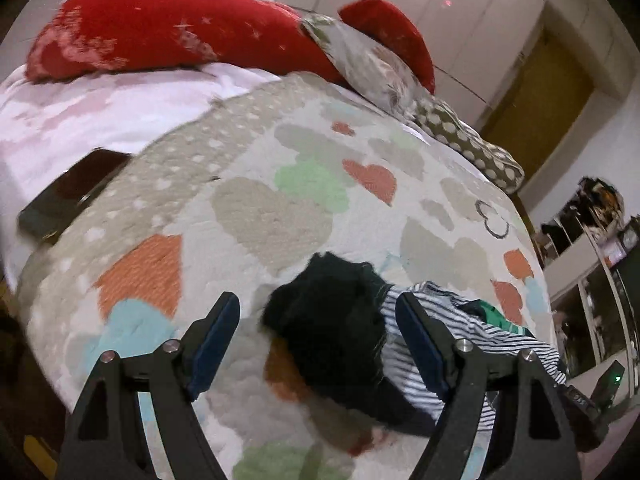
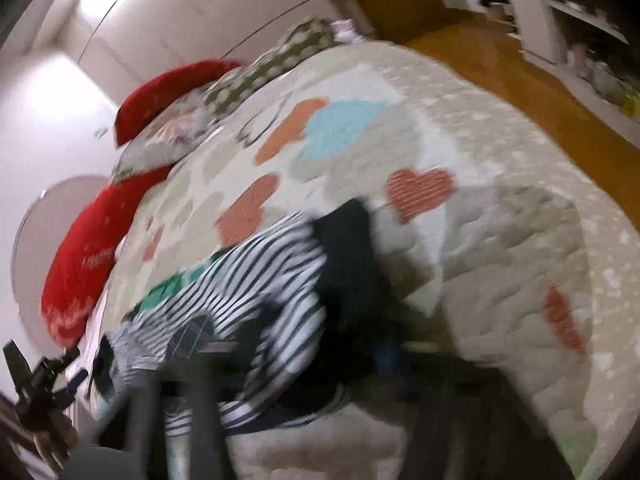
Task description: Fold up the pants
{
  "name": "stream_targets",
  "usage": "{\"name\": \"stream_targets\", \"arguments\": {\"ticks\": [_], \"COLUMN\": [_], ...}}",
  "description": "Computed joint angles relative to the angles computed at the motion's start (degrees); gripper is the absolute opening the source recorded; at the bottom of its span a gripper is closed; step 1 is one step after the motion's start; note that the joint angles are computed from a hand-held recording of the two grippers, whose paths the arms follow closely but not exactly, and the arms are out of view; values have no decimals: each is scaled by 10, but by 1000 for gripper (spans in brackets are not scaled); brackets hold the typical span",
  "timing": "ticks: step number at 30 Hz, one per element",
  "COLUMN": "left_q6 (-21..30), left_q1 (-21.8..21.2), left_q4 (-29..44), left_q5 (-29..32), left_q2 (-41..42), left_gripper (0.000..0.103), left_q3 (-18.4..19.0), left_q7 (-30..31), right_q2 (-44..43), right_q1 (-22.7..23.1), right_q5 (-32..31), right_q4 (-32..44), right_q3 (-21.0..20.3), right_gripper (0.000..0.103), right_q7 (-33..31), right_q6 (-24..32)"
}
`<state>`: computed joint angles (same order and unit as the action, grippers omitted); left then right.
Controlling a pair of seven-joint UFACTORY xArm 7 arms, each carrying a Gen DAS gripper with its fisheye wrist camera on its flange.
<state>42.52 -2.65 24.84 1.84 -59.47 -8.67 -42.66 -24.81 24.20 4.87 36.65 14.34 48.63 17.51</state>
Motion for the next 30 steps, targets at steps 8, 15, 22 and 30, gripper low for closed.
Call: {"name": "stream_targets", "arguments": {"ticks": [8,15,22,30], "left_q6": [35,25,-1,9], "left_q1": [12,-2,6,-30], "left_q4": [-12,5,53,24], "left_q5": [0,7,53,5], "left_q2": [-36,-1,119,125], "left_gripper": [79,79,79,79], "left_q3": [7,-1,-51,-4], "left_q7": [-13,13,14,-15], "right_q2": [-43,-58,-151,-212], "right_q1": [-54,-93,-106,-117], "right_q5": [-58,-109,-123,-143], "right_q4": [-1,-1,-43,-42], "right_q3": [36,64,62,88], "right_gripper": [14,40,50,50], "right_q7": [53,109,155,183], "right_q6": [34,91,103,144]}}
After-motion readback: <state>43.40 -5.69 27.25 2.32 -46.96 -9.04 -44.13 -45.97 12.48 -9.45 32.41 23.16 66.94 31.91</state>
